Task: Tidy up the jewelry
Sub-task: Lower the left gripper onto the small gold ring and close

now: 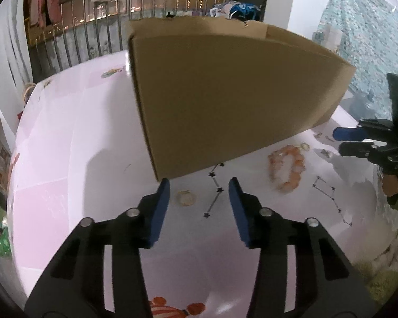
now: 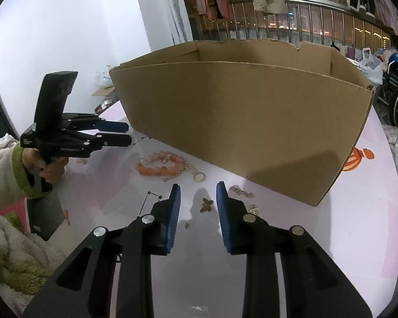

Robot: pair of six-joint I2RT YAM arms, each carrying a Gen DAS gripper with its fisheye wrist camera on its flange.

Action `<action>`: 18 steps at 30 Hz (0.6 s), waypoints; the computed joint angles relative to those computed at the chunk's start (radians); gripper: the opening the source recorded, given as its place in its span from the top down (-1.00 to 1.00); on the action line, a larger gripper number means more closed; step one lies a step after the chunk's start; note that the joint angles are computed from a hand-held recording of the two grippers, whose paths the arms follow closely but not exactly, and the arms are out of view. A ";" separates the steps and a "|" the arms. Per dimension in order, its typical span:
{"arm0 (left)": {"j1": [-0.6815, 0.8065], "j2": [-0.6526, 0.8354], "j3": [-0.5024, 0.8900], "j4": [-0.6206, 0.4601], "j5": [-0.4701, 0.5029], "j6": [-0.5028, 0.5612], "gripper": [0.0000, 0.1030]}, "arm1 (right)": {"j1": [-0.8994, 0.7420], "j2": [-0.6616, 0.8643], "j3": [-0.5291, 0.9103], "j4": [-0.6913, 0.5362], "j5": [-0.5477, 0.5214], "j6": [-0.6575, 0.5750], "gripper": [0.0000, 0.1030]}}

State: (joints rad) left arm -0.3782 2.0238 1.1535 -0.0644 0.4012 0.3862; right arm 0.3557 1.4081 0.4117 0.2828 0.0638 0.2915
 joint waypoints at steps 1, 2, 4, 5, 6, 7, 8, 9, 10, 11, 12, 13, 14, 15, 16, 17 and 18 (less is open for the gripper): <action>0.000 0.003 -0.002 0.010 -0.004 -0.004 0.27 | -0.001 -0.003 -0.002 0.000 -0.002 0.000 0.47; 0.000 0.007 -0.001 0.017 -0.008 -0.007 0.29 | 0.003 0.002 0.000 0.002 0.001 0.002 0.47; -0.001 0.012 0.005 0.019 -0.015 -0.009 0.34 | 0.005 0.004 0.002 0.000 0.003 0.001 0.47; -0.002 0.013 0.005 0.023 -0.021 -0.012 0.39 | 0.006 0.006 0.003 0.001 0.004 0.002 0.47; -0.002 0.012 0.002 0.026 -0.025 -0.013 0.41 | 0.006 0.006 0.003 0.001 0.004 0.002 0.47; -0.003 0.010 0.000 0.028 -0.031 -0.015 0.45 | 0.008 0.005 0.002 0.001 0.007 0.003 0.47; -0.005 0.009 -0.005 0.033 -0.039 -0.014 0.49 | 0.007 0.005 0.003 0.001 0.006 0.002 0.47; -0.004 0.003 -0.011 0.035 -0.042 -0.010 0.50 | 0.005 0.005 0.003 0.000 0.003 0.001 0.47; -0.006 -0.001 -0.017 0.040 -0.046 -0.008 0.51 | 0.006 0.004 0.002 0.000 0.004 0.002 0.47; -0.007 -0.004 -0.023 0.045 -0.051 -0.004 0.51 | 0.006 0.004 0.002 0.000 0.004 0.002 0.47; -0.010 -0.008 -0.032 0.053 -0.059 0.001 0.51 | 0.005 0.004 0.004 -0.002 0.004 0.001 0.47; -0.013 -0.012 -0.040 0.060 -0.068 0.007 0.51 | 0.005 0.002 0.002 -0.002 0.004 0.003 0.47; -0.016 -0.016 -0.048 0.070 -0.077 0.012 0.52 | 0.005 0.000 0.001 -0.002 0.003 0.002 0.47; -0.017 -0.018 -0.050 0.071 -0.078 0.014 0.53 | 0.006 -0.003 -0.002 -0.002 0.004 0.002 0.47; -0.016 -0.019 -0.049 0.067 -0.073 0.016 0.59 | 0.007 -0.005 -0.002 -0.004 0.005 0.002 0.47; -0.016 -0.019 -0.049 0.064 -0.070 0.019 0.66 | 0.007 0.000 0.001 -0.002 0.007 0.002 0.47; -0.016 -0.021 -0.051 0.064 -0.070 0.023 0.68 | 0.007 0.003 0.002 0.000 0.007 0.001 0.47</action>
